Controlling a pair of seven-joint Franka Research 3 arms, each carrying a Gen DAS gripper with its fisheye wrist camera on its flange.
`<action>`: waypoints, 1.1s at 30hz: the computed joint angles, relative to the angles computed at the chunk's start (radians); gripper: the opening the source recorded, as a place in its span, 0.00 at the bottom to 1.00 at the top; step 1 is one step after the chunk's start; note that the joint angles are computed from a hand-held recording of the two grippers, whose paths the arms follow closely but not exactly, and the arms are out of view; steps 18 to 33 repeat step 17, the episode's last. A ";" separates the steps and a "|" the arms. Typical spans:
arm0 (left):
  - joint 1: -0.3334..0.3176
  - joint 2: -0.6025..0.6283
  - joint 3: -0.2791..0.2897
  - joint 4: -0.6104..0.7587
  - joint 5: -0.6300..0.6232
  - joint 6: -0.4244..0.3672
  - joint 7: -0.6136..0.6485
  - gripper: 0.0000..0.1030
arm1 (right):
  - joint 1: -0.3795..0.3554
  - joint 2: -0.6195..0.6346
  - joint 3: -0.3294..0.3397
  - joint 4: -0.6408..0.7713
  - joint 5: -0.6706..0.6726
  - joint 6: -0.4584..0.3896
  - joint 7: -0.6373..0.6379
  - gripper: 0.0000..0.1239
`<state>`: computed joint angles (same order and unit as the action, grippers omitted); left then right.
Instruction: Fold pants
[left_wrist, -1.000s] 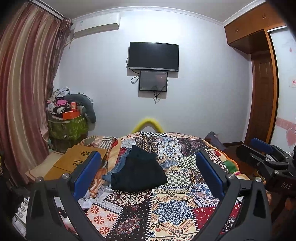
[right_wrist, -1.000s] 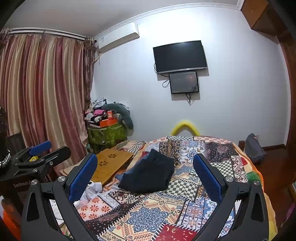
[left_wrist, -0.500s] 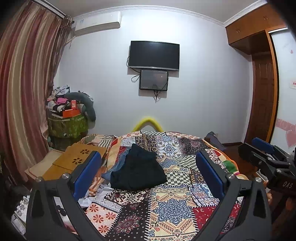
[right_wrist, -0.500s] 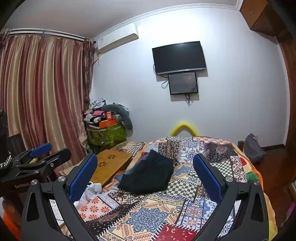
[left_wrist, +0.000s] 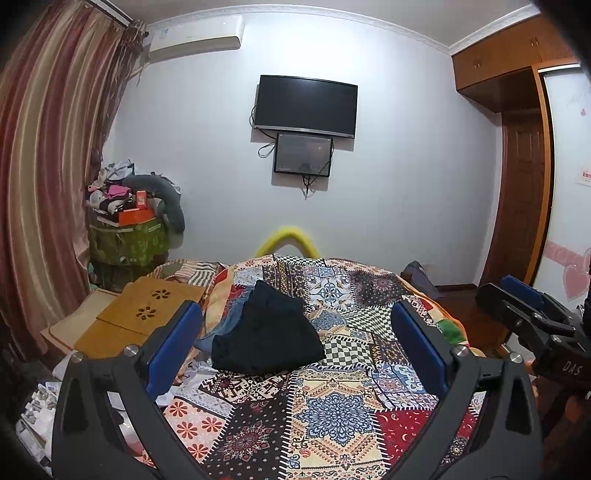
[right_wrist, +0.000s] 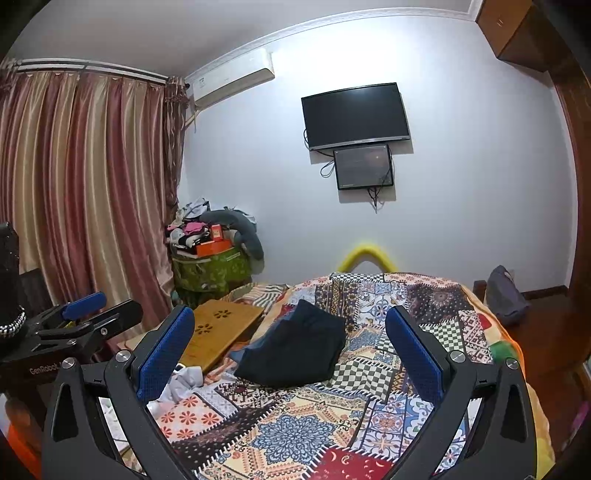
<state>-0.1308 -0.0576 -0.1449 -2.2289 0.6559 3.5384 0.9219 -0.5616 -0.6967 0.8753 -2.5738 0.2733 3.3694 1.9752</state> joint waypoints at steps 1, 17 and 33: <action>0.000 0.000 0.000 0.000 0.003 -0.002 0.001 1.00 | 0.001 0.001 -0.001 -0.001 -0.001 0.001 -0.001 0.83; 0.016 0.014 0.008 0.041 0.170 -0.011 -0.159 1.00 | -0.011 -0.011 0.009 0.002 -0.004 -0.013 0.013 0.83; 0.016 0.014 0.008 0.041 0.170 -0.011 -0.159 1.00 | -0.011 -0.011 0.009 0.002 -0.004 -0.013 0.013 0.83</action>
